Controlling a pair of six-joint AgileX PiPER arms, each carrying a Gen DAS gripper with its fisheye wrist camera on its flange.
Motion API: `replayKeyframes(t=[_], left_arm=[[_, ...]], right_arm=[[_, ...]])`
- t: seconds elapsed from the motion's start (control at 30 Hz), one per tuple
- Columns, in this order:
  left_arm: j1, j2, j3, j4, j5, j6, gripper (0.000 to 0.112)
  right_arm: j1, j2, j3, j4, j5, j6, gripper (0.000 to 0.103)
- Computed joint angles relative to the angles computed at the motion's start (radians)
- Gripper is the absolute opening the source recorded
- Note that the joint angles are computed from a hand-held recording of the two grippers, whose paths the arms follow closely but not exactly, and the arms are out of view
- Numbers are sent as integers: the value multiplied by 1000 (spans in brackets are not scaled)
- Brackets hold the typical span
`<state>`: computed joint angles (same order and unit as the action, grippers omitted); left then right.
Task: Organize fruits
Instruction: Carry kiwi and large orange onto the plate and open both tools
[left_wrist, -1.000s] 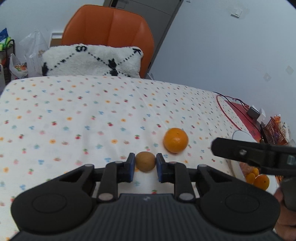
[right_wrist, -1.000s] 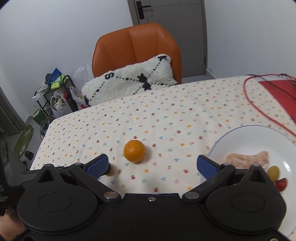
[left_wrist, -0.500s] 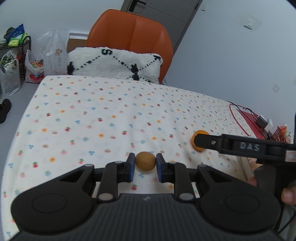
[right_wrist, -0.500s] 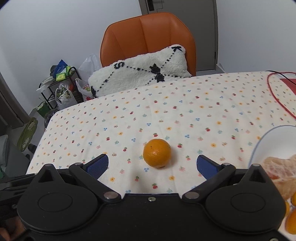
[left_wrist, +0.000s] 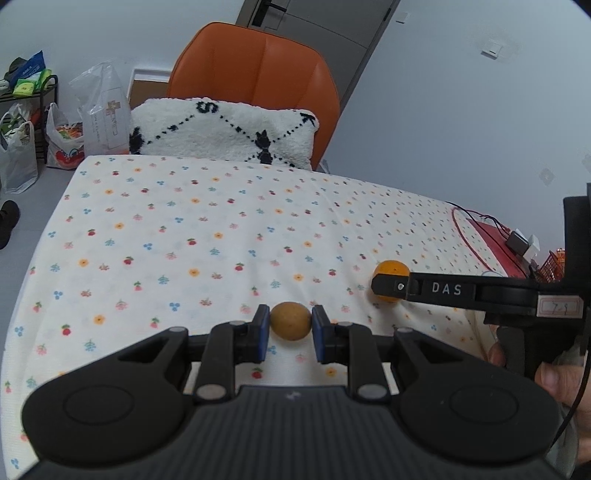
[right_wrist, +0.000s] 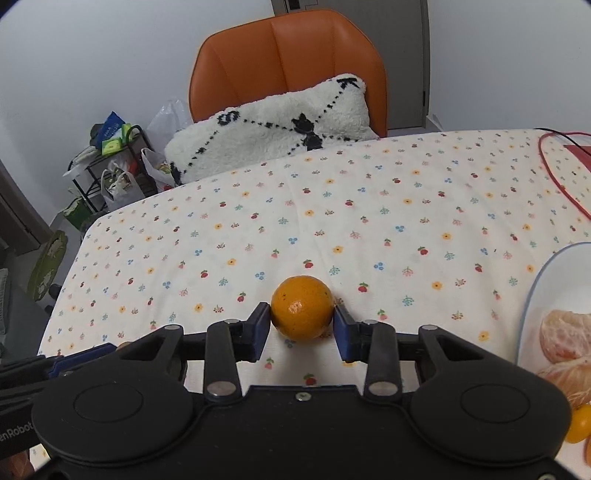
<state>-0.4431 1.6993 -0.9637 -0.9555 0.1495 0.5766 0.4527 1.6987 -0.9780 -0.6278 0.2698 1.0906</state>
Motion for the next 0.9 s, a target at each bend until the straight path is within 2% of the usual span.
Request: replayKeyframes(t=[0.07,0.2,0.4,0.7,0.9], left_arm=[[-11,1,-4,18,-3,-21,22],[-27,-2,-6,55,-11,-64,22],[-56,-9,-22,201,-16,-223,22],[-122,7,-81,279,-11,-304,22],[-179,29,-142,354,-4,-377,22]], right_arm=[[-13,-23,28,20,-23,-14,35],[-50,-74,84,189,-77,-183,35],[-85,-156,146,470,-107,-467,35],[-124,-305,223,384,-62,-407,35],[-210,-411,278,448,-19,-509,35]])
